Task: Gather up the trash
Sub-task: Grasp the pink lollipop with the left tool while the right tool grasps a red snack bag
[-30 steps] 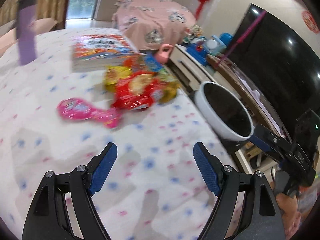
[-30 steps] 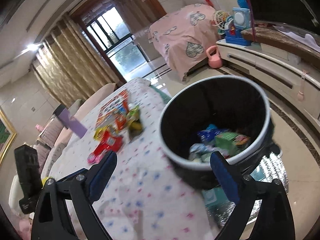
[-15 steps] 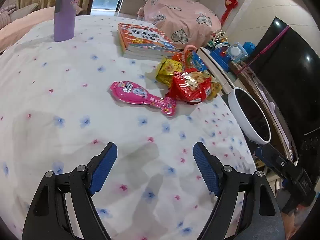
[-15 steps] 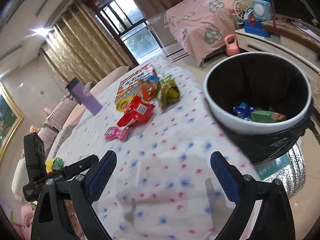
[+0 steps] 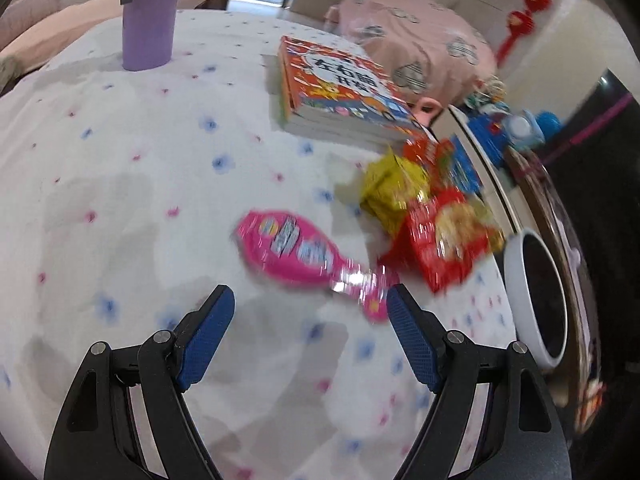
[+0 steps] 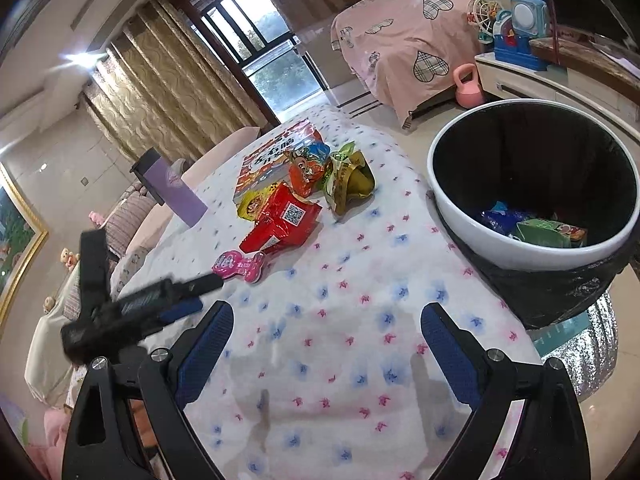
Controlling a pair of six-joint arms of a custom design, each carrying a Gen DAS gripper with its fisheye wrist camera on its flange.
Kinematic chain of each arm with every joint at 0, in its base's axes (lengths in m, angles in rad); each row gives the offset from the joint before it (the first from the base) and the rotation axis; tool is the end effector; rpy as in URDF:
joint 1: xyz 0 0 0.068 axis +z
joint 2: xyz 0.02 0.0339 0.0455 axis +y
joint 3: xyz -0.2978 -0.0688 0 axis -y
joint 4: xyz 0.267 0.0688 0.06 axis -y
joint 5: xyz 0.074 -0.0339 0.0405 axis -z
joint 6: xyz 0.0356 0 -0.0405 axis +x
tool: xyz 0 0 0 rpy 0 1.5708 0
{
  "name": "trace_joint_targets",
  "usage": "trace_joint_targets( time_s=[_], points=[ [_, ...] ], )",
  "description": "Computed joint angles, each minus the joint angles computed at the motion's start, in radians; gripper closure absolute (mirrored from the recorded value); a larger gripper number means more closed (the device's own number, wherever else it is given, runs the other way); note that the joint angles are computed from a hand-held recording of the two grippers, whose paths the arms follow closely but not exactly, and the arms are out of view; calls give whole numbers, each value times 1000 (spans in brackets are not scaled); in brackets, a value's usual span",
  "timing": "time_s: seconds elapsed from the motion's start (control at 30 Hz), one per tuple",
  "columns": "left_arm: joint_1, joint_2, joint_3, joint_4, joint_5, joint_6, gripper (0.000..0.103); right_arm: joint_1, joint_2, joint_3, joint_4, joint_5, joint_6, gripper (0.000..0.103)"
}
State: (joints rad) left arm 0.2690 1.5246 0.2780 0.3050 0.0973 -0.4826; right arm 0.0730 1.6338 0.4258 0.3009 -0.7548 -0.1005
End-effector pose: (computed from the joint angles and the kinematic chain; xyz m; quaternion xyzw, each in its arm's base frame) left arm 0.2058 0.0532 0.0885 -0.3346 0.8890 -0.0789 0.3024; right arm 0.2487 0.0426 0.1037 -0.1958 0.8652 0.3442 0.3076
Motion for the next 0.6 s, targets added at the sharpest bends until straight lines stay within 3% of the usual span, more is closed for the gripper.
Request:
trace_joint_targets(
  time_s=[0.17, 0.27, 0.33, 0.43, 0.47, 0.6],
  points=[
    [-23, 113, 78, 5, -95, -5, 23, 36, 12, 32, 5, 18, 21, 7],
    [-71, 151, 100, 2, -207, 61, 29, 66, 28, 68, 7, 14, 48, 9],
    [-87, 157, 92, 19, -234, 117, 36, 86, 45, 90, 18, 17, 69, 12],
    [-38, 124, 52, 49, -147, 239, 48, 126, 98, 139, 30, 19, 105, 20],
    [3, 109, 36, 55, -79, 300, 52, 140, 122, 160, 28, 19, 117, 22],
    [118, 58, -2, 19, 95, 484, 53, 194, 213, 239, 25, 18, 176, 28]
  ],
)
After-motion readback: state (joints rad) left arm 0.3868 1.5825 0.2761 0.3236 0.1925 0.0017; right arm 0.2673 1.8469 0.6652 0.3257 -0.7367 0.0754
